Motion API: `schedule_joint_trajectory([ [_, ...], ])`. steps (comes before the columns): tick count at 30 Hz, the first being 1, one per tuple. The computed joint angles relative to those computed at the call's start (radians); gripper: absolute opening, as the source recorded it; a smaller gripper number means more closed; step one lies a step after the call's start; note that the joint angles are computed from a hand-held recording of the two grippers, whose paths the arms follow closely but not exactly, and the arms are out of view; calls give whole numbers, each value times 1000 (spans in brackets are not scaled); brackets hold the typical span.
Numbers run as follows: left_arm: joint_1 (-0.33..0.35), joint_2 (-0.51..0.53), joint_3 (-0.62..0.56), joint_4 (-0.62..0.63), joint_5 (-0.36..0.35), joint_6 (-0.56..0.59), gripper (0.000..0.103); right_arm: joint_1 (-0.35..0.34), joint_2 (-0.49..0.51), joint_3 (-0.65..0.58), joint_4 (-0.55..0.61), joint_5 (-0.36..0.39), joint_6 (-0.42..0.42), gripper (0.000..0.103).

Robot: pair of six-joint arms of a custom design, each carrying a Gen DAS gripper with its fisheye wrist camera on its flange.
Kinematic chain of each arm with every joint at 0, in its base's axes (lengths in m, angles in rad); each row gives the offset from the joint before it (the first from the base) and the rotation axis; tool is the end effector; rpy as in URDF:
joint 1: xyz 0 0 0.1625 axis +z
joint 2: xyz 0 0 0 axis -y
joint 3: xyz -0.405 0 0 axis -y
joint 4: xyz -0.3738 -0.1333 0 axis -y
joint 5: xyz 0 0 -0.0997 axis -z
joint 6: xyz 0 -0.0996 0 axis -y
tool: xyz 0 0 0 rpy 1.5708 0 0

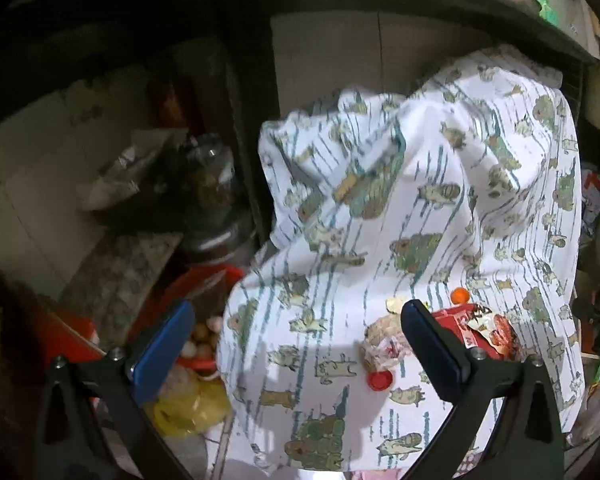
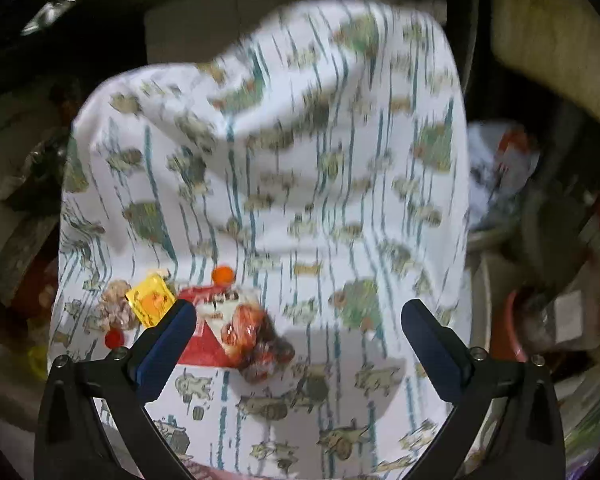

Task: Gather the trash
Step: 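Grasp the red bottle cap with the left gripper while the right gripper grasps the clear-red wrapper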

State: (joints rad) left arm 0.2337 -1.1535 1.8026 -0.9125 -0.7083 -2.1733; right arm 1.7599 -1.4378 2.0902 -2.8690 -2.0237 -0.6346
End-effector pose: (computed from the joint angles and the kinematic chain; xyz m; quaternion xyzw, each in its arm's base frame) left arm -0.3654 -0.3018 0.1937 -0.0605 0.7623 -0.4275 0.4822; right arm 0.1791 -0.4588 0.3255 0.3046 -0.8754 0.2545 0.2760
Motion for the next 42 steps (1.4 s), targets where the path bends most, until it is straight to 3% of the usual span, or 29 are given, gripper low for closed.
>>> schedule_joint_trajectory([
  [6, 10, -20, 27, -94, -12, 74, 103, -37, 17, -54, 130, -1, 95, 103],
  [9, 27, -58, 71, -229, -30, 151, 103, -64, 20, -109, 291, 16, 173, 103],
  [12, 56, -65, 95, -320, -56, 214, 103, -80, 39, -141, 370, -11, 228, 101],
  [17, 103, -69, 127, -452, -97, 291, 103, -102, 75, -167, 461, -4, 229, 97],
  [21, 135, -102, 176, -586, -130, 325, 103, -122, 115, -184, 555, 42, 262, 97],
  [23, 141, -107, 185, -607, -138, 323, 103, -120, 134, -178, 559, 42, 268, 97],
  [27, 154, -115, 199, -640, -152, 325, 103, -75, 199, -138, 422, -78, 215, 96],
  [29, 159, -118, 201, -643, -158, 324, 103, -55, 233, -117, 344, -131, 166, 88],
  [33, 163, -126, 207, -647, -164, 323, 103, -31, 269, -94, 286, -157, 89, 75],
  [35, 162, -130, 207, -644, -161, 324, 103, -21, 269, -78, 254, -161, 59, 49],
  [37, 160, -131, 205, -639, -156, 324, 103, -15, 258, -66, 241, -153, 39, 32],
  [38, 159, -131, 204, -638, -154, 327, 103, -10, 247, -57, 233, -150, 24, 8],
  [42, 165, -124, 201, -658, -150, 357, 103, -13, 191, -42, 261, -89, 26, 5],
])
